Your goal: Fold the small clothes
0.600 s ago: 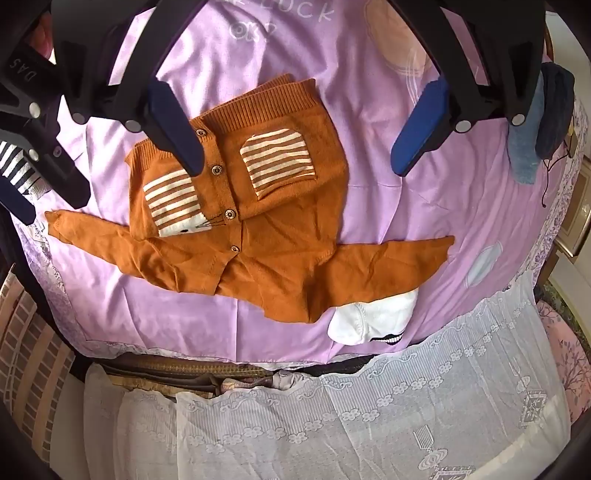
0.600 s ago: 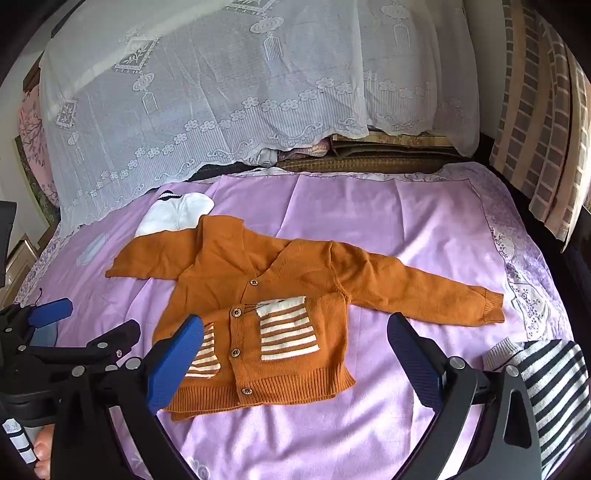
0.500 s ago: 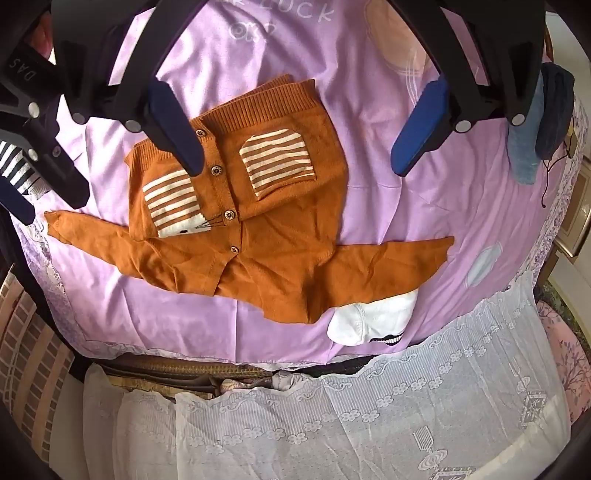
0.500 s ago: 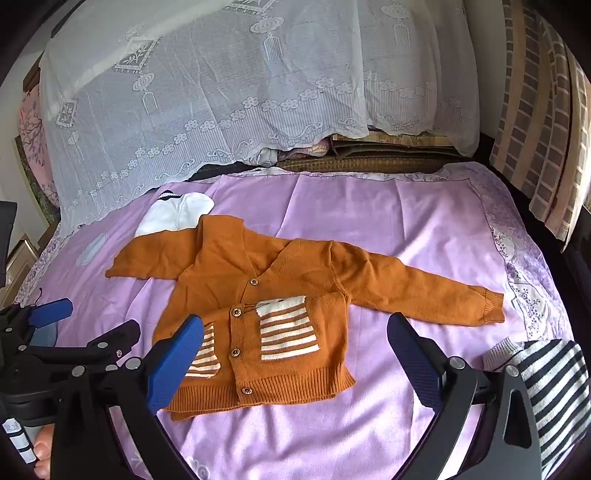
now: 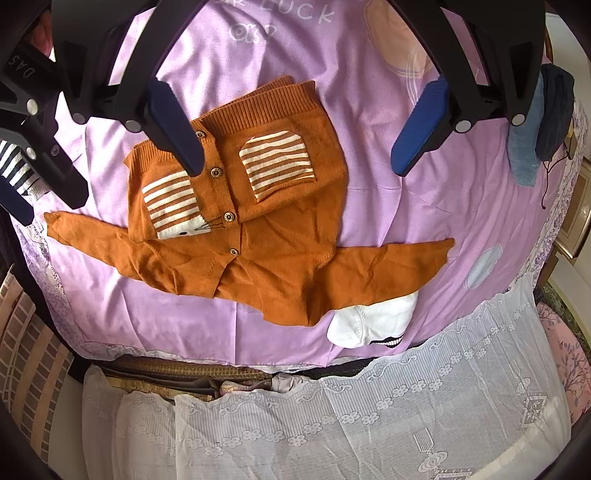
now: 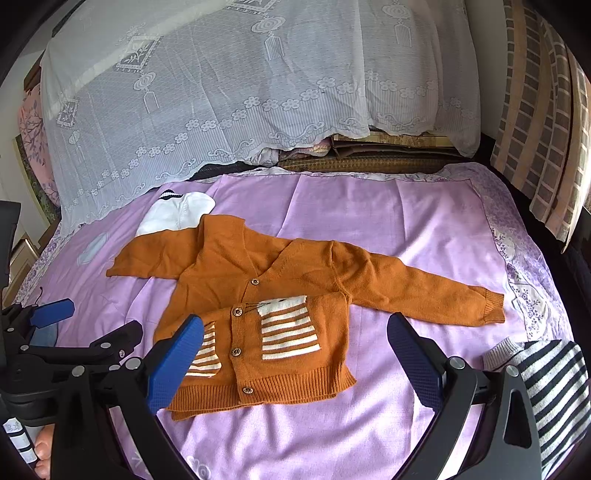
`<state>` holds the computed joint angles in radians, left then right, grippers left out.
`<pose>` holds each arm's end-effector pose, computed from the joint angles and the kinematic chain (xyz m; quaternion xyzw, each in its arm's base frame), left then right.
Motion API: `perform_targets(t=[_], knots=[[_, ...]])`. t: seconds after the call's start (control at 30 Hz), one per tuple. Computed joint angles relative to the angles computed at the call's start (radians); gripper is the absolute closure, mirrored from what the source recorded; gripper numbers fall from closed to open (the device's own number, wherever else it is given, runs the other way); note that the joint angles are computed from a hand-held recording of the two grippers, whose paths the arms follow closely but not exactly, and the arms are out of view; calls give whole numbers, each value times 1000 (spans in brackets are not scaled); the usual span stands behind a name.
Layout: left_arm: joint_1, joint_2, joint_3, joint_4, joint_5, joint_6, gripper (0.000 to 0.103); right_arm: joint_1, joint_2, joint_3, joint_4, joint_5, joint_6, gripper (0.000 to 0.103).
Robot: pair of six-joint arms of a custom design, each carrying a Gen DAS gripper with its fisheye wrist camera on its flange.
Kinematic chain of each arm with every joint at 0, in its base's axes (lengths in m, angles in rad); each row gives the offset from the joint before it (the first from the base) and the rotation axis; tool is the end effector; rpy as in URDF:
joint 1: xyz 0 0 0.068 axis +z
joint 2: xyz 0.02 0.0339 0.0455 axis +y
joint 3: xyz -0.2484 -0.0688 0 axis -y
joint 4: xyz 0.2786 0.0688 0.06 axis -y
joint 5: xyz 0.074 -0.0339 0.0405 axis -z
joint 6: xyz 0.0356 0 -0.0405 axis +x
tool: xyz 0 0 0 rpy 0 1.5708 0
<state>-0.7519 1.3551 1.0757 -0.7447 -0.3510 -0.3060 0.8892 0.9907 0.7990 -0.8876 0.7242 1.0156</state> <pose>0.2326 -0.2008 0.2452 0.1637 0.9350 0.0110 0.3143 0.1546 0.1531 0.2383 0.1433 0.8998 -0.0138 0.4119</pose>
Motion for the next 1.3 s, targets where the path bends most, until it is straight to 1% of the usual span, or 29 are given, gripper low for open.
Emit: perform_targets(t=[0.67, 0.7, 1.0, 1.1, 1.13, 1.2, 1.27, 1.3], knots=[[1, 3, -6, -6, 1, -2, 4, -9, -21, -7, -11, -6, -9, 3], [2, 4, -4, -7, 1, -2, 4, -12, -8, -17, 31, 3, -22, 3], [0, 18, 10, -17, 2, -5, 4, -24, -18, -20, 35, -3, -37, 3], [1, 20, 9, -17, 5, -4, 4, -16, -9, -34, 57, 3, -31, 3], [4, 21, 7, -15, 13, 1, 4, -24, -4, -25, 43, -12, -32, 3], [34, 23, -9, 5, 69, 20, 4, -41, -19, -62, 77, -50, -51, 3], [93, 37, -53, 56, 180, 55, 4, -95, -46, -160, 184, -93, -104, 3], [127, 67, -64, 67, 233, 64, 4, -143, -44, -191, 185, -174, -114, 3]])
